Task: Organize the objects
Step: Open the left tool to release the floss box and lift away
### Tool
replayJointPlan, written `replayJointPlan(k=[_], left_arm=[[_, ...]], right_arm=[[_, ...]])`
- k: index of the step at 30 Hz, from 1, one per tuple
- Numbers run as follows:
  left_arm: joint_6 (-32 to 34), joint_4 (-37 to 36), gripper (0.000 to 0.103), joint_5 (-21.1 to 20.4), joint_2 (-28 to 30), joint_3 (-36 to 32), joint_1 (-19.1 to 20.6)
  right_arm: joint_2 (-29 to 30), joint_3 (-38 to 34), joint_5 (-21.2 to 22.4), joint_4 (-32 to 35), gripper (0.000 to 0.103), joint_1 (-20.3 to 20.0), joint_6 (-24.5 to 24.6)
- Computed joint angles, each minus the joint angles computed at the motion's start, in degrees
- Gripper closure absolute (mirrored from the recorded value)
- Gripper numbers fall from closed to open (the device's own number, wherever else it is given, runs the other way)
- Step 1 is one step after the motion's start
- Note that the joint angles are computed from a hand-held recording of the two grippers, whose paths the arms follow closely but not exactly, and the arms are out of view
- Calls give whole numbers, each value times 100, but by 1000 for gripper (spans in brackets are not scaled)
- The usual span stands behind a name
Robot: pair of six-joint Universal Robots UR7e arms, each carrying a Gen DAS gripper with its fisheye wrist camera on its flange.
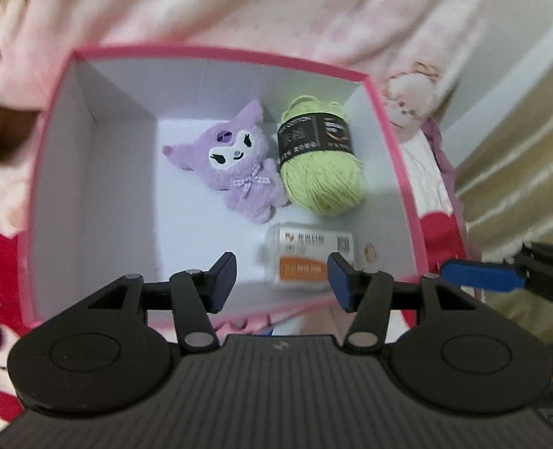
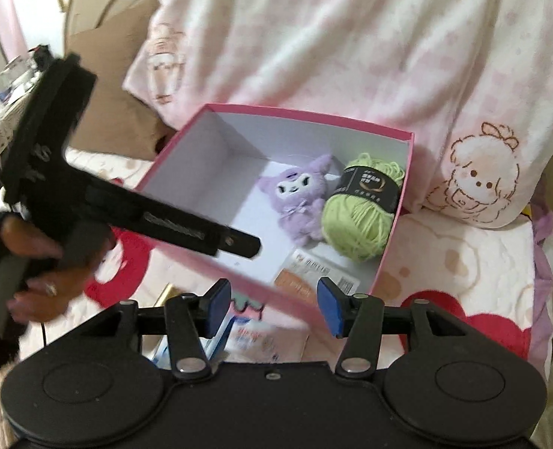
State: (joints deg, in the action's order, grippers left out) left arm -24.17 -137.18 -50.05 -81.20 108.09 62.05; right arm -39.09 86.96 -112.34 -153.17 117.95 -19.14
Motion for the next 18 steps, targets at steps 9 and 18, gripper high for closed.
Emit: replayJointPlan(k=[9, 18], left_arm=[[-572, 1813, 41, 530, -872, 293, -931], [-960, 2242, 35, 412, -1355, 762, -1451]], right_arm=[[-675, 827, 130, -70, 43, 270, -96], [-1165, 1416, 318, 5, 37, 395, -82]])
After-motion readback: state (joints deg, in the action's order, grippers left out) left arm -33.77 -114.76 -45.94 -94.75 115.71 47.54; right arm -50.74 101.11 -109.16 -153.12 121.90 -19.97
